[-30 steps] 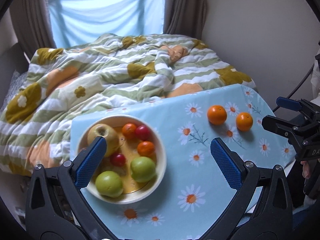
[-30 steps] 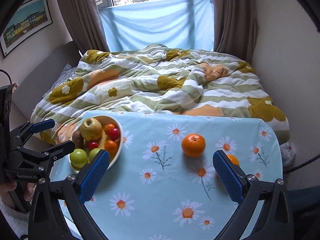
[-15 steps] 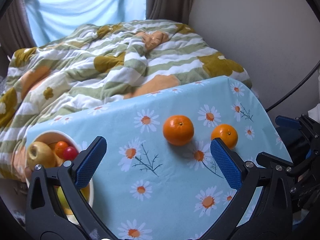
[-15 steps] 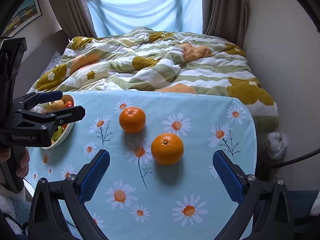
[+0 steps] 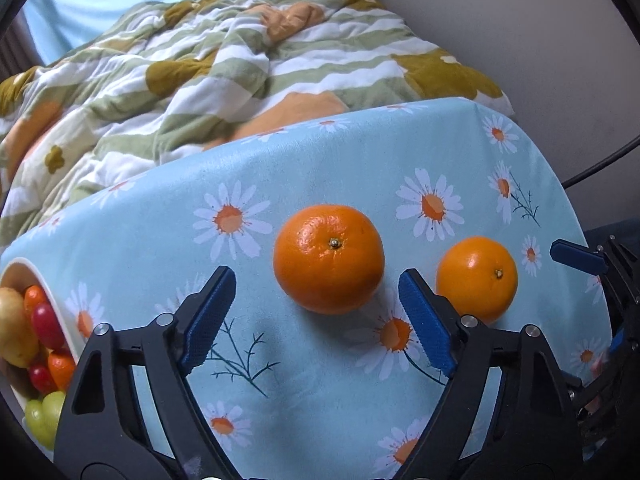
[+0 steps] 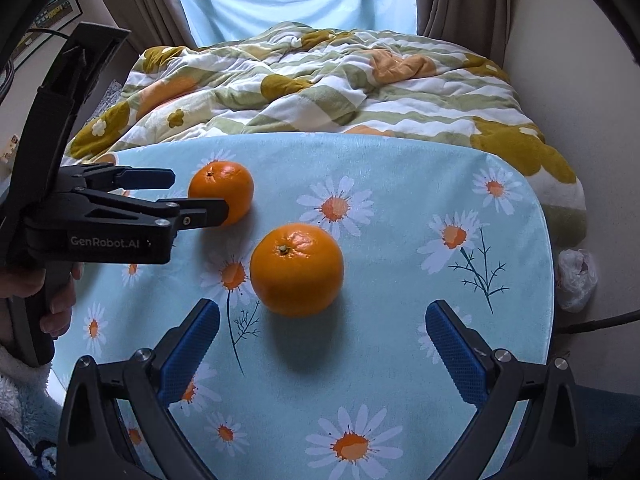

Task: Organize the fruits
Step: 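Grasp one orange with the left gripper while the right gripper grasps the other orange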

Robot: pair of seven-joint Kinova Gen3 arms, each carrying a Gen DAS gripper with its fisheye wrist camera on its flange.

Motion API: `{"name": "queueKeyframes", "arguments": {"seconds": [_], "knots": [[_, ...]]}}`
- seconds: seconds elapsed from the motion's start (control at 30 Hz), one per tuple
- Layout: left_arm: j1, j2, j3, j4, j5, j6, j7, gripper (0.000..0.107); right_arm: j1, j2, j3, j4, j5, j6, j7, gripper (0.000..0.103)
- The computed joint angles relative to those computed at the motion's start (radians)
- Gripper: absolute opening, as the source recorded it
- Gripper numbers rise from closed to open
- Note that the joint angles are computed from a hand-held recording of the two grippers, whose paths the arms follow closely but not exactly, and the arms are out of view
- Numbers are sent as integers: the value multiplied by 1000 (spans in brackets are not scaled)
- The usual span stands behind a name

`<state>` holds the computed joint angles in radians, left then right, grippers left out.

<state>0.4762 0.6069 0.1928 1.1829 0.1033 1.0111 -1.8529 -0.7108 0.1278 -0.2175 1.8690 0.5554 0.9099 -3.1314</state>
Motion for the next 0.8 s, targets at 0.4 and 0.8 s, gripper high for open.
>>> {"name": "queueKeyframes", "arguments": {"seconds": [0.4, 0.8], "knots": [[8, 27, 2, -32, 0, 35, -40, 64, 28, 37, 28, 3, -25, -77, 53, 84], [-20, -4, -5, 21, 2, 15, -40, 64, 33, 70, 60, -10, -44, -119, 126, 65]]}}
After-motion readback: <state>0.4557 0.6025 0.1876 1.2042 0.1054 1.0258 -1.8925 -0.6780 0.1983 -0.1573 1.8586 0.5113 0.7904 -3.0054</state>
